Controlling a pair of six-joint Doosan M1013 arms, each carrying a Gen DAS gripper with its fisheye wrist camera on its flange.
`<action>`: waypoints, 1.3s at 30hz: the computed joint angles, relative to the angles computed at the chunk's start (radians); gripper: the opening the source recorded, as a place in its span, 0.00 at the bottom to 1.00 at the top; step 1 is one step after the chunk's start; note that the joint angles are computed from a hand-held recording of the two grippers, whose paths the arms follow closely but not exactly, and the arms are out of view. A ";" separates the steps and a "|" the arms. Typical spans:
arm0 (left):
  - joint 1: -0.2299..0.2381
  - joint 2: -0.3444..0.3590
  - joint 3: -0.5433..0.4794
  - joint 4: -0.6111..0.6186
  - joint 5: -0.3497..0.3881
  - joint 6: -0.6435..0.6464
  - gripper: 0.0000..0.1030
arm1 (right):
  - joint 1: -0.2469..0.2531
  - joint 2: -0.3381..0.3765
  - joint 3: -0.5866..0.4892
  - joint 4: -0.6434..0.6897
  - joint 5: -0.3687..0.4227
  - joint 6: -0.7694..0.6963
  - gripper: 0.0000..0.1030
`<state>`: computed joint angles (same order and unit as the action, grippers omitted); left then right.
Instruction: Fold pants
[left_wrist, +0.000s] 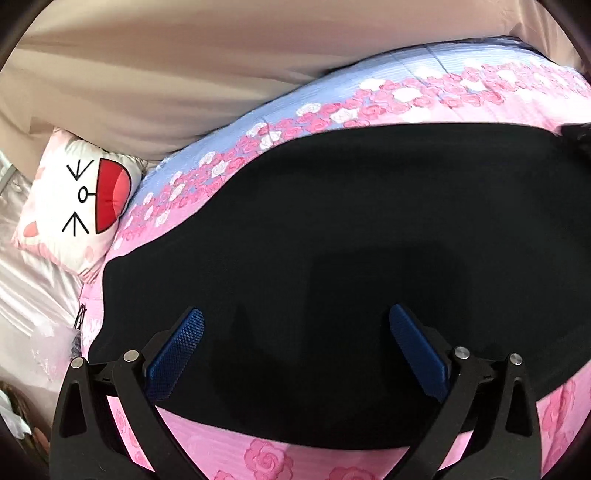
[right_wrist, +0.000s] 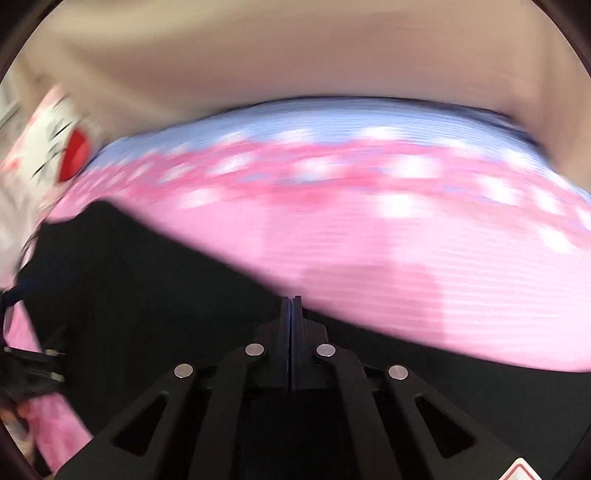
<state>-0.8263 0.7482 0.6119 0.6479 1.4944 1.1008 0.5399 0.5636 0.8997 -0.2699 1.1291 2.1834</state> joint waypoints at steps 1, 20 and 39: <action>0.000 0.002 -0.009 -0.008 0.006 0.007 0.95 | -0.013 -0.037 0.055 -0.074 0.041 0.095 0.12; -0.061 0.026 -0.102 -0.063 -0.019 0.083 0.95 | -0.096 -0.469 0.620 -0.223 -0.047 0.551 0.10; -0.160 0.223 -0.525 -0.067 -0.155 0.155 0.95 | 0.105 -0.435 0.569 -0.554 0.218 0.681 0.71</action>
<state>-0.9866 0.9714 0.0868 0.5807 1.3390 1.2554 0.6453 0.1285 1.4690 -0.8237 1.3473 2.8640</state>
